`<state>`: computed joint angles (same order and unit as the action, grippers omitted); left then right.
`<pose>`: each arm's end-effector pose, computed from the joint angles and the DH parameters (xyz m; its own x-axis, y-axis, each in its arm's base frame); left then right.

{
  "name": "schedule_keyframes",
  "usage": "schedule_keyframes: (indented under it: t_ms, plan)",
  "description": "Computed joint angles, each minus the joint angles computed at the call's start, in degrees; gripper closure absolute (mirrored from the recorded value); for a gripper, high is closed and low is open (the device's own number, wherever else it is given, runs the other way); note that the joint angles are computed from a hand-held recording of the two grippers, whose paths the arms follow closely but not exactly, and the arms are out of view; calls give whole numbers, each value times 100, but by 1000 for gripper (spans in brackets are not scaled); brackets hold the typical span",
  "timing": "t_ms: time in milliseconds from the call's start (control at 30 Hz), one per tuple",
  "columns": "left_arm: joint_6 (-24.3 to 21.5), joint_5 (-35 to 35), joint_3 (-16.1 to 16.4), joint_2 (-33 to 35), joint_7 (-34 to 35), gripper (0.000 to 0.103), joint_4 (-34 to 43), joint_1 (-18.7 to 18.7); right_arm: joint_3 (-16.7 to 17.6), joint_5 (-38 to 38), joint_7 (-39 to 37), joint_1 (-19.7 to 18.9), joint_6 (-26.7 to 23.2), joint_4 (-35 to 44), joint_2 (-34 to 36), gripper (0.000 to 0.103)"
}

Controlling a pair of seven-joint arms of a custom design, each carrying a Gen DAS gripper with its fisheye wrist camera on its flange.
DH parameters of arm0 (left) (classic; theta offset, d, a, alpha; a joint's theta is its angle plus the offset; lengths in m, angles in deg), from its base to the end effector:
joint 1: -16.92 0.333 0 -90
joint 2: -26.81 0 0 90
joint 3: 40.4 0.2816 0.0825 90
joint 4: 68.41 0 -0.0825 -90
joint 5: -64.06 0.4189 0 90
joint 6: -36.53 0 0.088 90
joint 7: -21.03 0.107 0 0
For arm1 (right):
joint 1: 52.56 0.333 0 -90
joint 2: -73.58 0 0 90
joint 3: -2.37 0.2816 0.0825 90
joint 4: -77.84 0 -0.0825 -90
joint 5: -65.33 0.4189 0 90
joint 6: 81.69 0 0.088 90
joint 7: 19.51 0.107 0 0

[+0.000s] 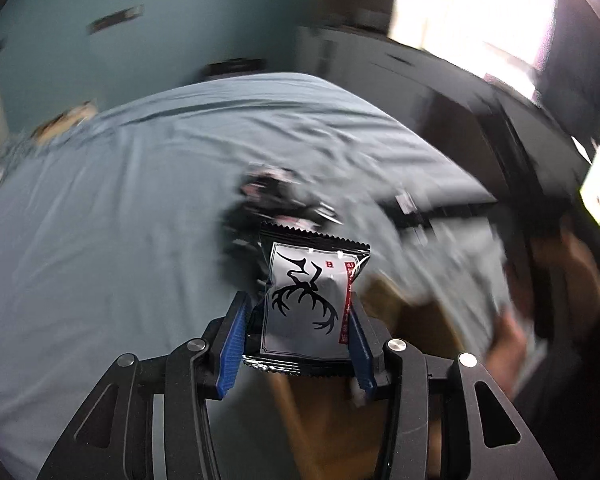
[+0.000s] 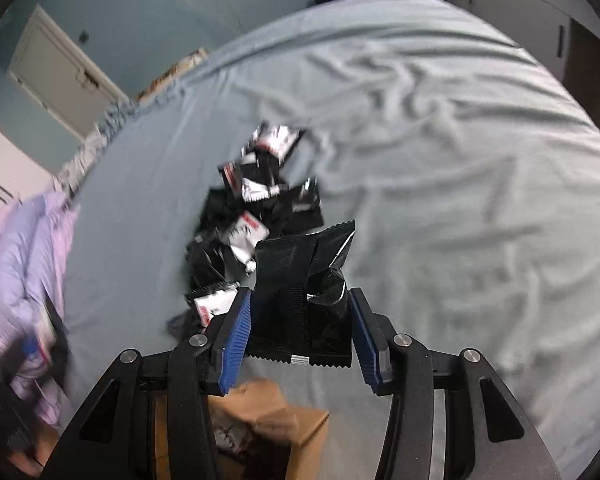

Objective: Organize snacks
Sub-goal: 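Open the left tool over the box while the right tool lowers the black packet in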

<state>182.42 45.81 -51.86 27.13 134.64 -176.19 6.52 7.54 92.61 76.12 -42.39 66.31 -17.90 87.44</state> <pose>0.5981 -0.2354 0.5312 -0.5689 -0.8212 0.0442 -0.6442 0.4115 -0.6447 0.6829 0.1733 0.4932 0.0006 -0.8659 -0.5003 -0.8342 0.2755 -0.4777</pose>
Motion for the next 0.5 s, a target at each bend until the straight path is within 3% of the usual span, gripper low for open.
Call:
schedule_keyframes:
  t_ms: [100,233,267,367,500]
  plan:
    - [217,353,-103,-313,376,56,-453,-141,36,532,-247,-83,417,-833,-691,57]
    - [605,950,-131,-435,190,53,-666,-248,-81,1038,-614,129,893,-1925,-1674,57]
    - [668,1034,-122,-447,88,47,-695,-252,-130,1117,-673,205,972,-2142,-1884,57]
    - [885,1622,-123,-423,-608,22,-707,-187,-357,1501,-960,475,1069,-2737,-2495,57]
    - [978,2440,-103,-290,-1747,17,-551,-65,-631,1857,-1266,779,1093,-2978,-2715,57]
